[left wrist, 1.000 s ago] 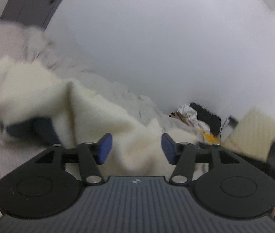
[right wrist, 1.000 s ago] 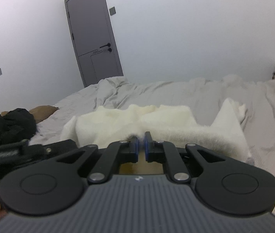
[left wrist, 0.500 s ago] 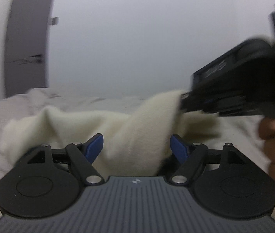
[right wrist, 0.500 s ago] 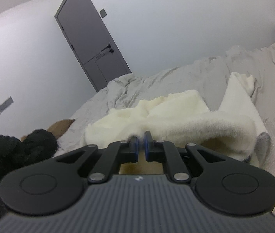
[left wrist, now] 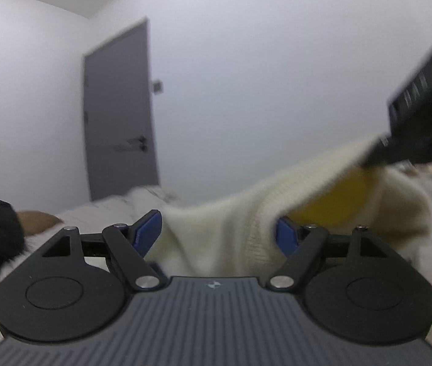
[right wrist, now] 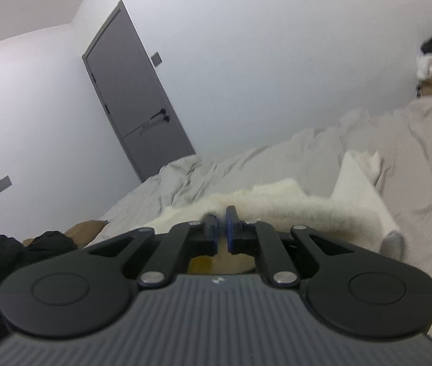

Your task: Fold large clothes

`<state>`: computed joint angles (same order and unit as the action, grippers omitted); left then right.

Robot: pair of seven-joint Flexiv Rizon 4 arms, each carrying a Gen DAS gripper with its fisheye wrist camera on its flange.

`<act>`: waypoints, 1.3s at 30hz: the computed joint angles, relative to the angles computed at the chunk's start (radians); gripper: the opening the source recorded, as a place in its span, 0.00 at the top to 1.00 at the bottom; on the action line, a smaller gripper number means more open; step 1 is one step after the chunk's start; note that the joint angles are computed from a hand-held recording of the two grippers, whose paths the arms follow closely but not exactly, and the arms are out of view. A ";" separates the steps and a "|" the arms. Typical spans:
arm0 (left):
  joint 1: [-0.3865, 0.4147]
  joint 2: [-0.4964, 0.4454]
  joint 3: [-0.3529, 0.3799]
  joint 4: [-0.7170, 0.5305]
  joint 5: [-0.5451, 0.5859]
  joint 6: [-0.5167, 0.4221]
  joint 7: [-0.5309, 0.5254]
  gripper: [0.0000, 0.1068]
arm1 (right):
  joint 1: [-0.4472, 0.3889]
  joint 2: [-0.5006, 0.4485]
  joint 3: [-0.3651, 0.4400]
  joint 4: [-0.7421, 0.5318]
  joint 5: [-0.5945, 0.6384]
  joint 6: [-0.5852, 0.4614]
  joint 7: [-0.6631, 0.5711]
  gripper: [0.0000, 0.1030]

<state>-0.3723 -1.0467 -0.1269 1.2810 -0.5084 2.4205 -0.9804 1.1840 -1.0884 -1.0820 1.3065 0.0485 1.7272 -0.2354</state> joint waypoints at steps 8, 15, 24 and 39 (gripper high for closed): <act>0.016 0.056 -0.017 0.079 -0.028 0.032 -0.085 0.21 | 0.083 -0.079 -0.166 0.026 -0.003 0.006 -0.040 0.93; -0.035 0.012 0.045 -0.022 -0.132 -0.134 0.058 0.21 | 0.054 -0.074 -0.115 -0.016 0.073 0.071 -0.131 0.93; -0.077 -0.001 0.100 -0.028 -0.161 -0.190 0.120 0.20 | 0.070 -0.066 -0.111 0.001 0.118 0.036 -0.141 0.93; -0.003 -0.016 0.004 -0.066 -0.180 -0.037 0.083 0.19 | 0.025 0.040 0.080 -0.029 -0.217 -0.297 -0.188 0.78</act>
<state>-0.3749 -1.0629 -0.1228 1.2150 -0.6879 2.3830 -0.8976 1.2093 -1.0483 -1.0021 1.2770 -0.1682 1.4297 -0.4233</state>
